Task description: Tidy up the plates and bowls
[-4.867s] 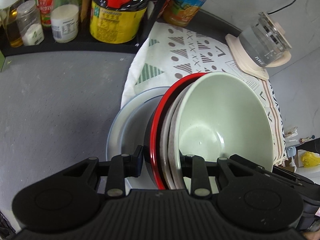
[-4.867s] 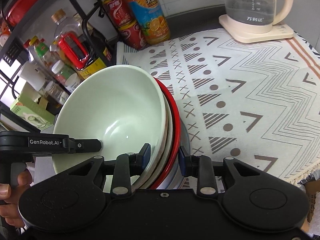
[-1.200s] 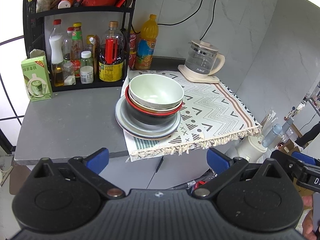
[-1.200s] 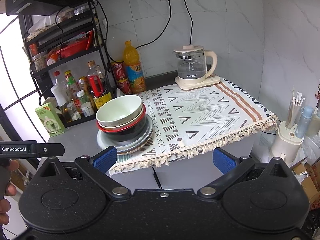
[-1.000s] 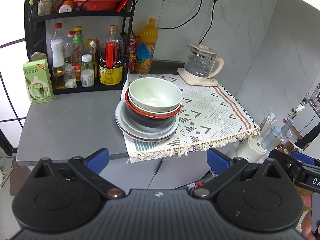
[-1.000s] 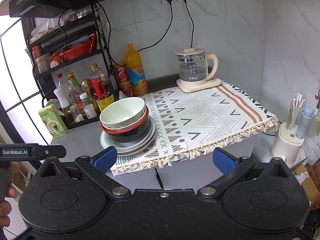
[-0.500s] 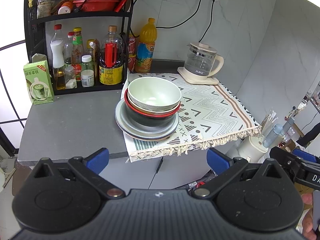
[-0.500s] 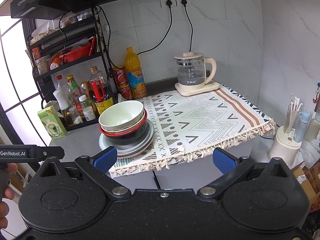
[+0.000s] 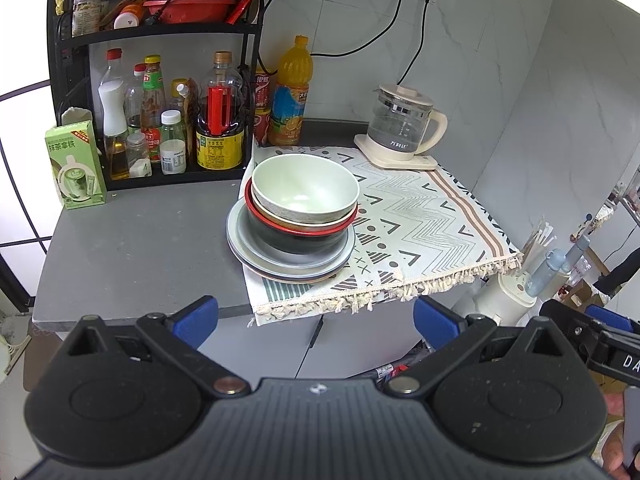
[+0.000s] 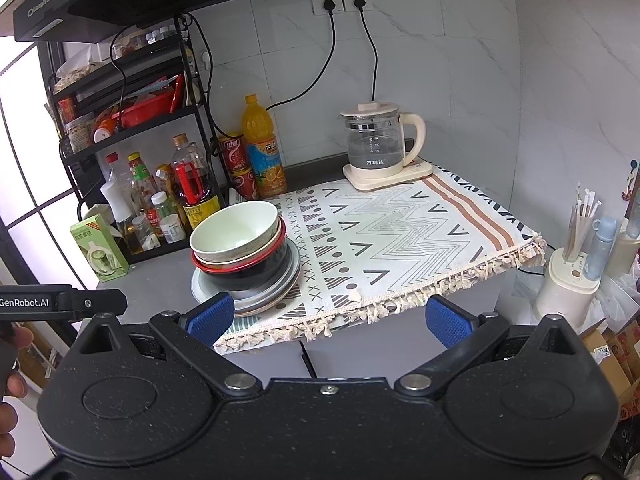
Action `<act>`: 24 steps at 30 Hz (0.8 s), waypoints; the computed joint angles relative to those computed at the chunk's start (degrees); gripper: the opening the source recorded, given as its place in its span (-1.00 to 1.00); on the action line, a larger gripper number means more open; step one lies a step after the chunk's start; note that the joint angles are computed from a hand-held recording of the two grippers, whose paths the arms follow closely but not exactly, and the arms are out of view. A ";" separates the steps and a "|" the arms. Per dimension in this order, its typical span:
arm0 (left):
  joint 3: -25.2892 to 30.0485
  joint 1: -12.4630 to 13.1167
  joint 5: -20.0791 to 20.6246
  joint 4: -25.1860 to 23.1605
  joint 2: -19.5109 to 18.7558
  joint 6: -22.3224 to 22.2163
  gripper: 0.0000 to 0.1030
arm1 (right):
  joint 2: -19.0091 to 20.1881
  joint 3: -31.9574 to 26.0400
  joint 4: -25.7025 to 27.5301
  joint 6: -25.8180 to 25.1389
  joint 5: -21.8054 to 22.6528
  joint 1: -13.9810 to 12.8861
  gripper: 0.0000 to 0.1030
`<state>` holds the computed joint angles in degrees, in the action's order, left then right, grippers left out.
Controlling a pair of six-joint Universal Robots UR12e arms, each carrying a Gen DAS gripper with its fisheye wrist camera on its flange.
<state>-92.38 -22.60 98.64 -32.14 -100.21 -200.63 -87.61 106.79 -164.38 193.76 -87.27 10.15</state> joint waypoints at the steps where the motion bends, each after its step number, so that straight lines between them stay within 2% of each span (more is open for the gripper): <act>1: -0.02 0.04 0.00 -0.01 0.02 0.03 0.99 | 0.02 0.00 -0.03 0.03 -0.06 -0.02 0.99; 24: 0.14 0.11 -0.05 -0.85 0.09 -0.37 0.99 | -0.13 0.09 0.39 0.74 0.78 0.03 1.00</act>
<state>-92.24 -22.49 98.59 -32.98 -100.12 -201.00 -87.75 106.88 -163.99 194.51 -86.48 10.18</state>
